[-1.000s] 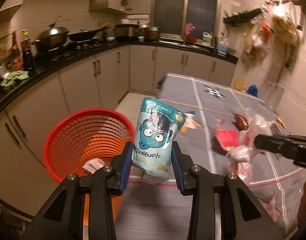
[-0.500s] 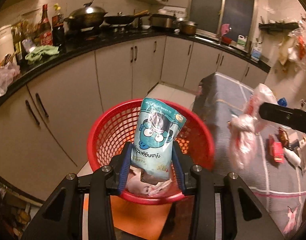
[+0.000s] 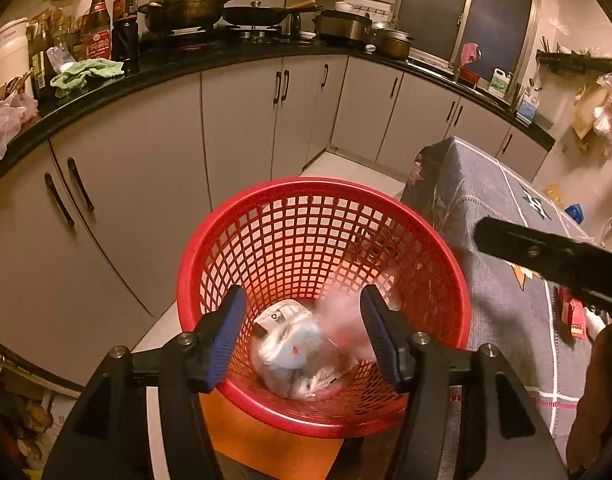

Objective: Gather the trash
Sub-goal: 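Carry the pouch and bag to the red basket and release both, then grasp the red snack wrapper with the left tool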

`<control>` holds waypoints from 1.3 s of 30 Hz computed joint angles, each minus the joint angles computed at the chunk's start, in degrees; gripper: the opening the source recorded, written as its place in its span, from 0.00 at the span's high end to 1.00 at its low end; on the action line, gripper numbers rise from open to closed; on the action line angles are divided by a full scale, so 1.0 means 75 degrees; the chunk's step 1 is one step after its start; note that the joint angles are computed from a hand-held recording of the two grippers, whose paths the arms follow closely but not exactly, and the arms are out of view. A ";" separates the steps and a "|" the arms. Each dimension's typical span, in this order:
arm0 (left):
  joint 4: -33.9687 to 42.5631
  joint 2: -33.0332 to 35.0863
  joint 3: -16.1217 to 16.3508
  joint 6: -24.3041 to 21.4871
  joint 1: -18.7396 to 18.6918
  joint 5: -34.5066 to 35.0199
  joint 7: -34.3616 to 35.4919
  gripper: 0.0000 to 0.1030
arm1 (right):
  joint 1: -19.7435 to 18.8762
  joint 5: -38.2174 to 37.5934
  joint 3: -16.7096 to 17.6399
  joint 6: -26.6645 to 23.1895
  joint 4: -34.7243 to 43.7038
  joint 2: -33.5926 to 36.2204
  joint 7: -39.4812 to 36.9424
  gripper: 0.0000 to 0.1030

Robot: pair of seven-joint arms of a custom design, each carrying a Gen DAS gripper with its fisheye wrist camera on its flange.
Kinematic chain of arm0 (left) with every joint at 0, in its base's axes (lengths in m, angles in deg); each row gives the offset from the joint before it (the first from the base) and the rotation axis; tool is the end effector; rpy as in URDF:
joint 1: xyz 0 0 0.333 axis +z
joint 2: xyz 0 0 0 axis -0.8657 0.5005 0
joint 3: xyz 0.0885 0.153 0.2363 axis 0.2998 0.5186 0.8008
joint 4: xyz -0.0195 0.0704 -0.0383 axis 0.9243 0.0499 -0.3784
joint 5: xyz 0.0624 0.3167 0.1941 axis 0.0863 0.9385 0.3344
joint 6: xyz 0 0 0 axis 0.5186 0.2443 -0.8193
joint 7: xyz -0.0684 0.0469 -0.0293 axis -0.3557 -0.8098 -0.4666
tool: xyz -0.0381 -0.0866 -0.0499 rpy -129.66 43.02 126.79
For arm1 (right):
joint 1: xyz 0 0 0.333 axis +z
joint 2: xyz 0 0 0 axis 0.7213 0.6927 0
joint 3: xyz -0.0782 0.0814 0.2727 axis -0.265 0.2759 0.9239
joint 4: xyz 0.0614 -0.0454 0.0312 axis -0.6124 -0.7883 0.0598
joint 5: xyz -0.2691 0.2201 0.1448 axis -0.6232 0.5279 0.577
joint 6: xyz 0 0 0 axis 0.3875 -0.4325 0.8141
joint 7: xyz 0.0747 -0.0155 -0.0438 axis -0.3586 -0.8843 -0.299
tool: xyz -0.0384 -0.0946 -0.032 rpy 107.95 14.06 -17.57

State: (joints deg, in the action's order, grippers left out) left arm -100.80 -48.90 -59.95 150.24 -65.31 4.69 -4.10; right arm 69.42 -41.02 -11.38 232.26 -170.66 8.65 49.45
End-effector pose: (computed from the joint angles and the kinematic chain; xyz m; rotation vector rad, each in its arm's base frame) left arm 0.4184 -0.2585 0.4364 -1.8196 1.8084 -0.8823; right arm 0.4707 0.1363 0.4680 -1.7837 1.5332 -0.2778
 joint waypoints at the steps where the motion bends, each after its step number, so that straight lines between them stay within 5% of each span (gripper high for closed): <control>1: 0.0000 -0.0007 -0.0006 0.0021 0.0013 0.0031 -0.0021 0.43 | -0.0044 -0.0029 -0.0005 0.0003 -0.0061 -0.0084 0.0030 0.45; 9: -0.0246 -0.0553 -0.0157 -0.0029 -0.0236 -0.0464 0.0258 0.43 | -0.0191 -0.0237 -0.0302 0.0030 -0.1287 -0.1550 0.0146 0.45; 19: 0.0009 -0.0768 -0.1054 -0.0239 -0.0676 -0.0722 0.0590 0.41 | -0.0659 -0.1339 -0.0910 -0.0402 -0.2991 -0.3795 0.0917 0.45; 25: 0.0735 -0.0140 -0.1260 -0.0807 -0.1221 -0.0394 0.0605 0.41 | -0.1695 -0.2060 -0.1442 -0.1019 -0.3837 -0.5389 0.0937 0.45; 32: 0.1653 0.0777 -0.0895 -0.1330 -0.2229 -0.0502 0.0952 0.40 | -0.3242 -0.2630 -0.2255 -0.1602 -0.3939 -0.6229 0.0447 0.45; 39: 0.3050 0.2139 -0.0347 -0.1704 -0.3071 -0.1385 0.1838 0.31 | -0.3867 -0.2388 -0.3262 -0.1613 -0.3436 -0.5680 -0.0397 0.45</control>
State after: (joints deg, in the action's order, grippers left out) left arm -77.92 -32.86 -62.56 137.46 -88.35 -5.70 9.68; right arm 40.42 -58.93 -35.84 220.16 -196.43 -33.96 46.46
